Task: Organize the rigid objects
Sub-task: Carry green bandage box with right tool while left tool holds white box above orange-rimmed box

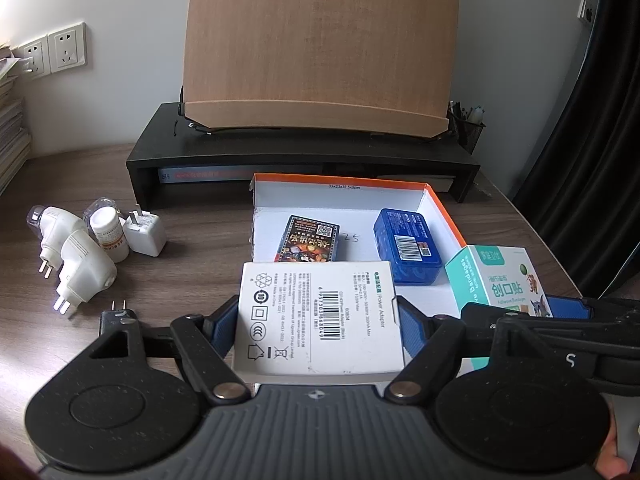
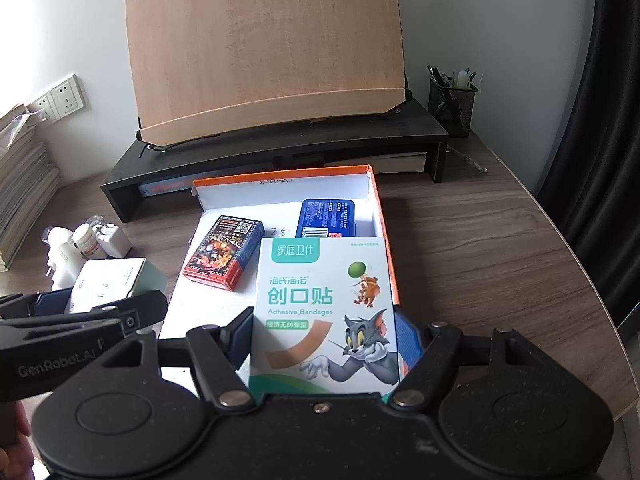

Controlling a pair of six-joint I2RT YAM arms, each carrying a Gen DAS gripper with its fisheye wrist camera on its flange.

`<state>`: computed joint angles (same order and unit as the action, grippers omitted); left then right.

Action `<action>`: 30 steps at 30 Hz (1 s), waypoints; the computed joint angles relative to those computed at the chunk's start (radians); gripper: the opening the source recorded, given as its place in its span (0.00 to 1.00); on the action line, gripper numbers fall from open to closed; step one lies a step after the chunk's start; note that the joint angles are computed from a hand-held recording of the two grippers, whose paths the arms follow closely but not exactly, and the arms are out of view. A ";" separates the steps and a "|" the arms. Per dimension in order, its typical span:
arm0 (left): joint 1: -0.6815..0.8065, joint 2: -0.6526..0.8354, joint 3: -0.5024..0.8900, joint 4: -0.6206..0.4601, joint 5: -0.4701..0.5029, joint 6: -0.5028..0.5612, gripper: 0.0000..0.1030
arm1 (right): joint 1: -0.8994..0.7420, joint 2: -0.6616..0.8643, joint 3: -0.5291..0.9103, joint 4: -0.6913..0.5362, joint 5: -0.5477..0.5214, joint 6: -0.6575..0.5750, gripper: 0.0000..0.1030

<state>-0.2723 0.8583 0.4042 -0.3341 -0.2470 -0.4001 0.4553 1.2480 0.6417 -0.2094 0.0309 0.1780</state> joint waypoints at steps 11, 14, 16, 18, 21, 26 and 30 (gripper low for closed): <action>0.009 0.031 0.001 0.024 0.010 0.008 0.77 | 0.003 0.030 0.016 -0.001 0.012 0.002 0.82; 0.003 0.047 0.002 0.034 0.005 0.005 0.77 | 0.003 0.039 0.019 0.000 0.012 0.002 0.82; 0.006 0.054 0.003 0.039 0.008 0.006 0.77 | 0.001 0.045 0.021 0.001 0.011 -0.003 0.82; 0.008 0.059 0.003 0.042 0.010 0.006 0.77 | -0.001 0.052 0.024 0.001 0.009 -0.006 0.82; 0.008 0.063 0.005 0.043 0.011 0.010 0.77 | -0.003 0.059 0.028 0.001 0.007 -0.012 0.82; 0.015 0.070 0.006 0.044 0.016 0.016 0.77 | -0.004 0.072 0.034 0.001 0.002 -0.019 0.82; 0.019 0.075 0.006 0.047 0.019 0.020 0.77 | -0.007 0.082 0.042 -0.001 -0.002 -0.025 0.82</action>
